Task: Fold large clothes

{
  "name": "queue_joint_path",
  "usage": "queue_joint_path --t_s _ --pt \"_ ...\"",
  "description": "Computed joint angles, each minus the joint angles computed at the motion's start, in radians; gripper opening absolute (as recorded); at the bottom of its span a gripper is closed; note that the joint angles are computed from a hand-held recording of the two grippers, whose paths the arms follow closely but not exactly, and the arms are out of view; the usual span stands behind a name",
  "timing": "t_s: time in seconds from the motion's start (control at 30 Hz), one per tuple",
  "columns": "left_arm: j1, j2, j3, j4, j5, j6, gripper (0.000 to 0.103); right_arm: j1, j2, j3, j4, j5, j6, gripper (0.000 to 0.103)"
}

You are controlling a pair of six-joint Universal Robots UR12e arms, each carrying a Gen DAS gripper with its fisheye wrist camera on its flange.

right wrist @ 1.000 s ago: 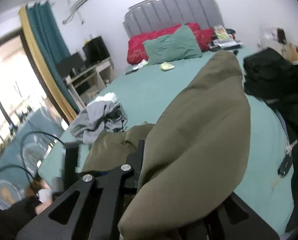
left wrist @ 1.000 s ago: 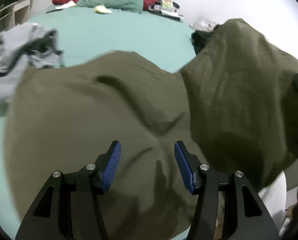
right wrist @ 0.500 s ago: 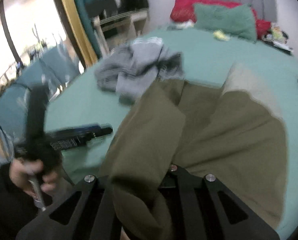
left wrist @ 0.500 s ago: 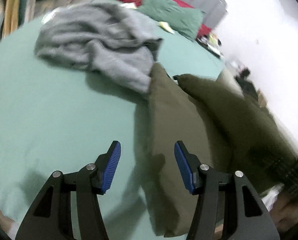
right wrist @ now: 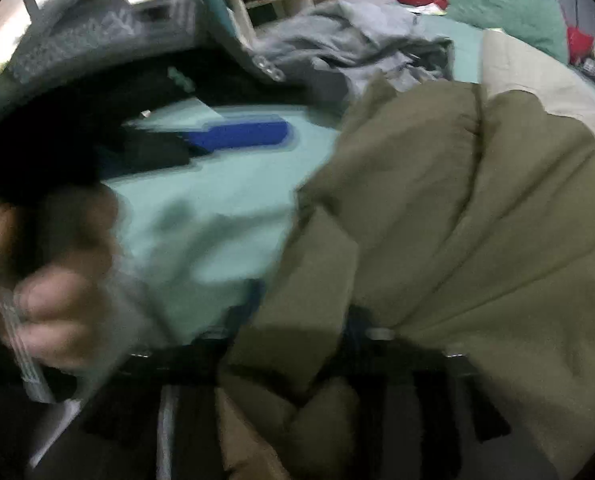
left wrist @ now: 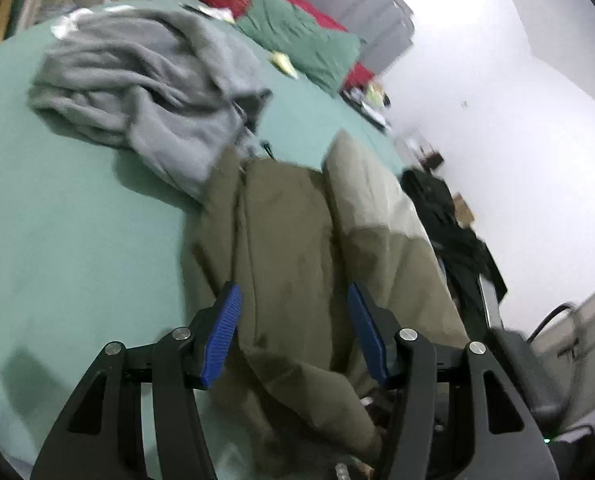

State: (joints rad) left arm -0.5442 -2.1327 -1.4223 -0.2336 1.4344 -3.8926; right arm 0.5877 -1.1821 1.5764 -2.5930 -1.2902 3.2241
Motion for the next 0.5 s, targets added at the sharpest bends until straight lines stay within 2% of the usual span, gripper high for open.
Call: queue_joint_path --t_s 0.03,0.07,0.13,0.2,0.27,0.37,0.4,0.5 --pt "-0.007 -0.005 0.018 -0.040 0.013 0.013 0.059 0.002 -0.011 0.007 -0.007 -0.002 -0.019 0.067" --pt "-0.013 -0.013 0.042 -0.076 0.025 0.022 0.059 0.014 -0.036 0.027 -0.038 -0.046 -0.071 0.068" --pt "-0.020 -0.016 0.058 -0.093 0.038 0.031 0.059 0.024 -0.067 0.047 -0.064 -0.087 -0.133 0.069" --pt "-0.027 -0.017 0.077 -0.098 0.050 0.036 0.059 0.016 -0.105 0.078 -0.080 -0.116 -0.136 0.069" --pt "-0.028 -0.034 0.112 -0.097 0.033 0.045 0.059 -0.004 -0.136 0.108 -0.103 -0.123 -0.097 0.069" --pt "-0.038 -0.077 0.207 -0.172 -0.026 0.097 0.060 -0.048 -0.194 0.178 -0.173 -0.149 0.002 0.070" --pt "-0.042 -0.100 0.252 -0.234 -0.050 0.141 0.061 -0.066 -0.214 0.206 -0.197 -0.177 0.038 0.070" --pt "-0.063 -0.164 0.378 -0.444 -0.046 0.241 0.061 -0.102 -0.239 0.247 -0.212 -0.256 0.117 0.070"
